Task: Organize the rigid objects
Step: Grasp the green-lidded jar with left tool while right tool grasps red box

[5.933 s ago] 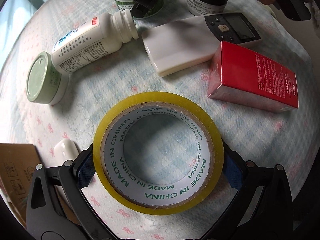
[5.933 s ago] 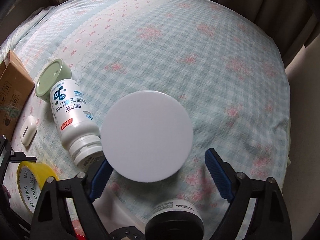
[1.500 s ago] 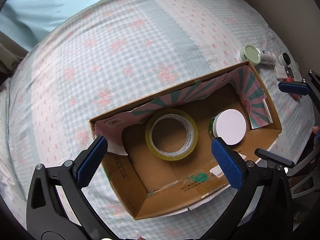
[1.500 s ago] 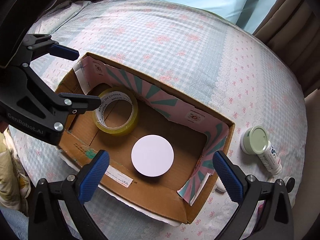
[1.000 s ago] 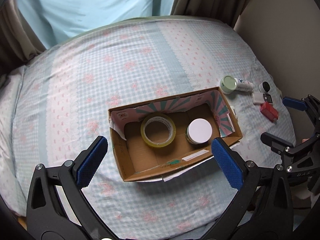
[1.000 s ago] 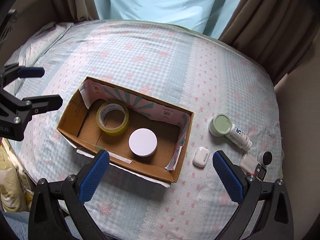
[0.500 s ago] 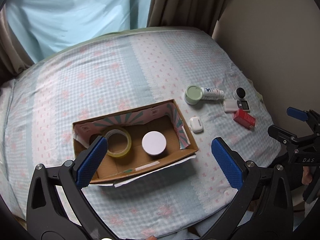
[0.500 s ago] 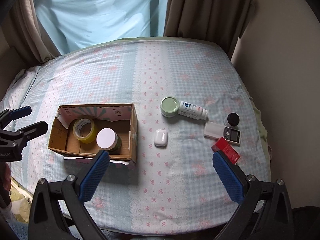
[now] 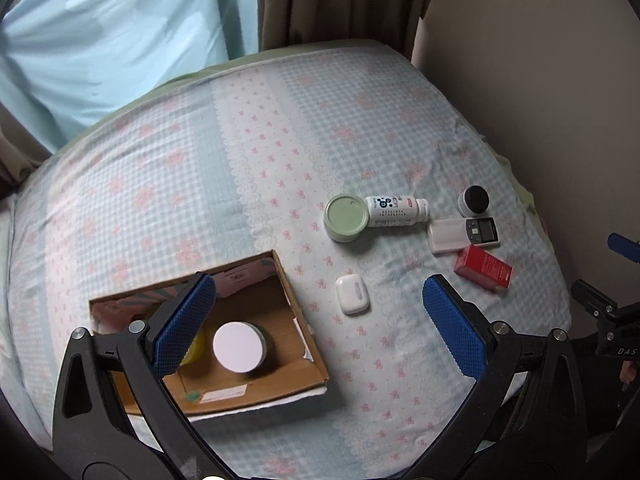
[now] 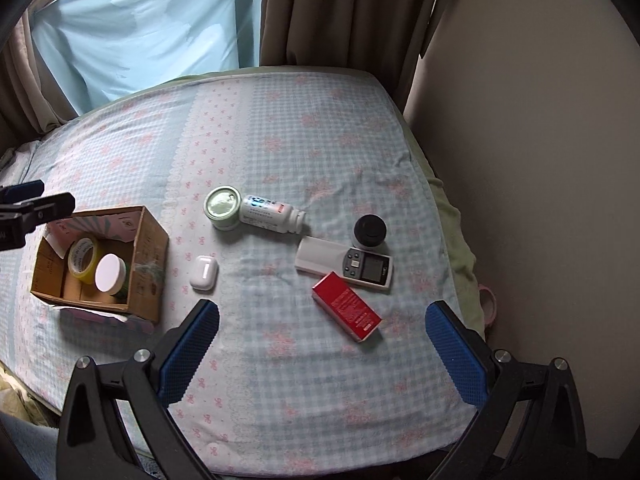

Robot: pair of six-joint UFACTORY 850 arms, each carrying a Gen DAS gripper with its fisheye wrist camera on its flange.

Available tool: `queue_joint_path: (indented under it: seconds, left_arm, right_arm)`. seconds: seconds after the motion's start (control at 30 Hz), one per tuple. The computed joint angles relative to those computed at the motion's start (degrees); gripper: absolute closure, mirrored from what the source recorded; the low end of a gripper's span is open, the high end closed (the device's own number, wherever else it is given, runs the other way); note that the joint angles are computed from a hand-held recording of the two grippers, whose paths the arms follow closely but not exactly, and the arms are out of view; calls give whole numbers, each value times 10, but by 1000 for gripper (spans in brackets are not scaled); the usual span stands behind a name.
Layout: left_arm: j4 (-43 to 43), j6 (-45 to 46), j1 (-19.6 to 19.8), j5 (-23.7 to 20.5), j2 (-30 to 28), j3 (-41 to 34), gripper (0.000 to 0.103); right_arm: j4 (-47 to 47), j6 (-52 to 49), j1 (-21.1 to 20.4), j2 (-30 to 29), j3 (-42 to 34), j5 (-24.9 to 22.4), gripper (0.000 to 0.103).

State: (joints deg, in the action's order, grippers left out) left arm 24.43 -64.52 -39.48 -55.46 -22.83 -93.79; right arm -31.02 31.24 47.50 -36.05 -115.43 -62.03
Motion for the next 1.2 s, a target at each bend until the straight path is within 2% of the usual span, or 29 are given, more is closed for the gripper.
queue_joint_path:
  seconds: [0.13, 0.43, 0.67, 0.93, 1.1, 1.2]
  left_arm:
    - [-52, 102, 27, -1, -62, -62, 0]
    - [-130, 330, 71, -62, -227, -221, 0]
    - [-164, 450, 90, -132, -354, -345, 0]
    - [-170, 533, 96, -186, -453, -454, 0]
    - [-174, 566, 97, -198, -483, -489, 1]
    - [-187, 578, 100, -215, -503, -518, 12]
  right_arm:
    - [5, -23, -22, -12, -5, -5, 0]
    - [69, -121, -69, -78, -66, -33, 0]
    - [79, -165, -93, -156, -130, -81, 0]
    - [74, -276, -97, -241, -202, -157, 0]
    - [88, -314, -99, -296, -268, -221, 18]
    - [89, -329, -100, -321, -306, -250, 21]
